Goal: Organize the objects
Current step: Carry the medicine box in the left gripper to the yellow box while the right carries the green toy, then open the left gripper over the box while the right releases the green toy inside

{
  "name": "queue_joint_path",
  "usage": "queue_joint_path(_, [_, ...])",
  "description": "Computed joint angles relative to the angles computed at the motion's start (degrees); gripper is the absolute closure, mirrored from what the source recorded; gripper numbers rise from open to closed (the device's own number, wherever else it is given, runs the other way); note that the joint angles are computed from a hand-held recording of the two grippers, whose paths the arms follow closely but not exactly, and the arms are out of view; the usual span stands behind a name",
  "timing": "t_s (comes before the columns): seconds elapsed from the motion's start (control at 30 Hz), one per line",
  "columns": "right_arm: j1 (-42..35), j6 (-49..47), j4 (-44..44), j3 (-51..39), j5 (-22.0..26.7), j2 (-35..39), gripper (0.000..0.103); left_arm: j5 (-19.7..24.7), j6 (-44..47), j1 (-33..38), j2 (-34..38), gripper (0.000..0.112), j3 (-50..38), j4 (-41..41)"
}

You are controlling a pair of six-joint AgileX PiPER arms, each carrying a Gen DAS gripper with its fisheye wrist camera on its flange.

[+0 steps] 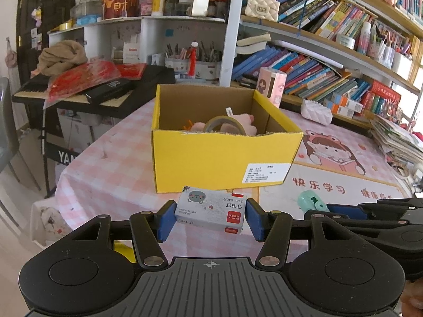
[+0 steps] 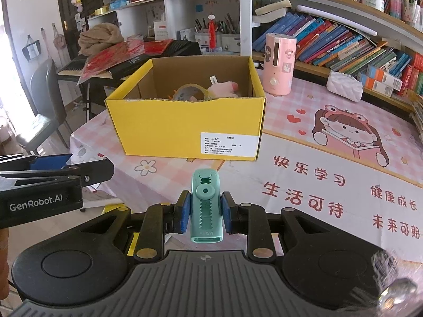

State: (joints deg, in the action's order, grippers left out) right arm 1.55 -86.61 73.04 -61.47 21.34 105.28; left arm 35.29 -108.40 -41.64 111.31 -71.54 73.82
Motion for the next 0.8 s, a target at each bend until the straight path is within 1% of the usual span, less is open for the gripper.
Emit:
queue_joint_path(0.17, [0.15,2.56,-2.67,-2.57,0.31,1.05,0.080,-0.54,0.94,1.15,0.35,0.057,-1.18,-0.36])
queue_joint_path(0.27, [0.09,4.65,-4.67,-5.47,1.40,2.54,0.080,-0.44,2.05,2.09,1.15,0.057,-2.71,-1.32])
queue_joint_path(0.47, [0.16,6.60,-6.27,-13.26,3.58,6.37,0.080,1.54,5.67,3.86,3.97,0.057,-8.34,-2.45])
queue_joint_path(0.67, [0.79,8.89,-8.09,-26.40,5.23,13.15,0.080,3.20,13.61,6.85,9.27,0.057,-19.15,-5.98])
queue_joint_path(0.77, [1.38,12.35,-12.07,-34.83,5.85,17.99,0.080,4.52,18.89,8.27,13.43,0.057,-26.62,-8.97])
queue_joint_path(0.8, [1.59,14.53,-14.70,-38.50,6.37,20.15,0.080,4.88,20.83,8.77,14.97,0.057,-29.29,-10.21])
